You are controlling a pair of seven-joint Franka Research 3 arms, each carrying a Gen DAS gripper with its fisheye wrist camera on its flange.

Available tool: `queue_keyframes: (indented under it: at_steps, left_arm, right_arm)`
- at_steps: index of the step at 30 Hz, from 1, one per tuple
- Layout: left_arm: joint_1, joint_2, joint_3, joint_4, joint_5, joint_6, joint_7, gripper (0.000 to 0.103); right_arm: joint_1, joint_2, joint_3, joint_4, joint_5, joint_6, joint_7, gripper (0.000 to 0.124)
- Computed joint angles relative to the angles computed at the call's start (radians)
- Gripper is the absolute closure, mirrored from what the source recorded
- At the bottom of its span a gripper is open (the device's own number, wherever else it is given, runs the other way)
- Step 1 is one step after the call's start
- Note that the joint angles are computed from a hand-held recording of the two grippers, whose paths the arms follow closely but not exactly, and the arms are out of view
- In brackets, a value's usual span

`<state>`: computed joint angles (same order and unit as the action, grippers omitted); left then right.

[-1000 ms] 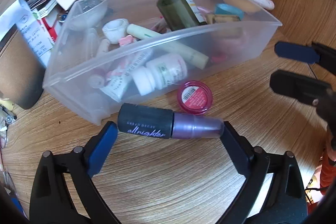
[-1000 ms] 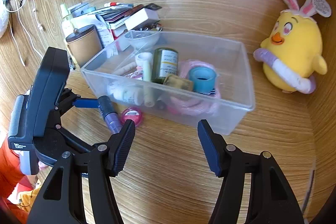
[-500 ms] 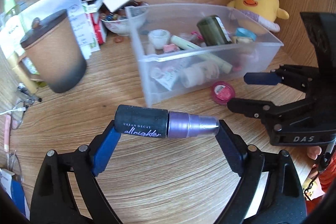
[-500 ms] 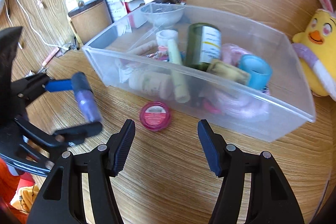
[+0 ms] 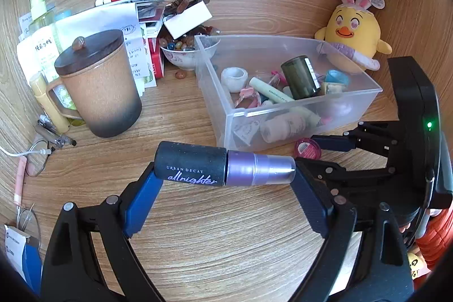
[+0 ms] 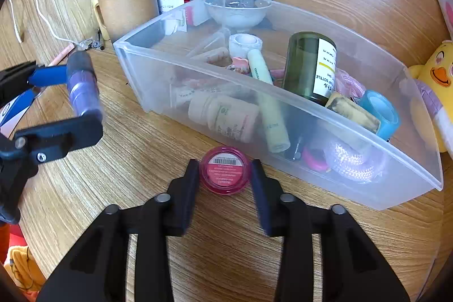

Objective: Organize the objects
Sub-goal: 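Grasp the black-purple All Nighter spray with the left gripper while the right gripper grasps the pink compact, then lower spray and pink compact into the clear box and open both grippers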

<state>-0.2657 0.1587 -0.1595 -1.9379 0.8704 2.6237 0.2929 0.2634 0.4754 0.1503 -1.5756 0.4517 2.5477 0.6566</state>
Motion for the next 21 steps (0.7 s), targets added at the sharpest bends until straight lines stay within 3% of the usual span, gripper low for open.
queue_keyframes:
  at_steps: [12,21]
  left_arm:
    - [-0.019,-0.003,0.001,0.056,0.089,-0.036,-0.055,0.012]
    - [-0.024,0.031,0.006,0.14,0.118,-0.036,-0.061,0.012]
  right_arm:
    - [-0.073,-0.092,0.036,-0.081,0.187,0.027,-0.147,0.092]
    - [-0.105,-0.111,0.031,-0.042,0.349,0.035,-0.225,0.092]
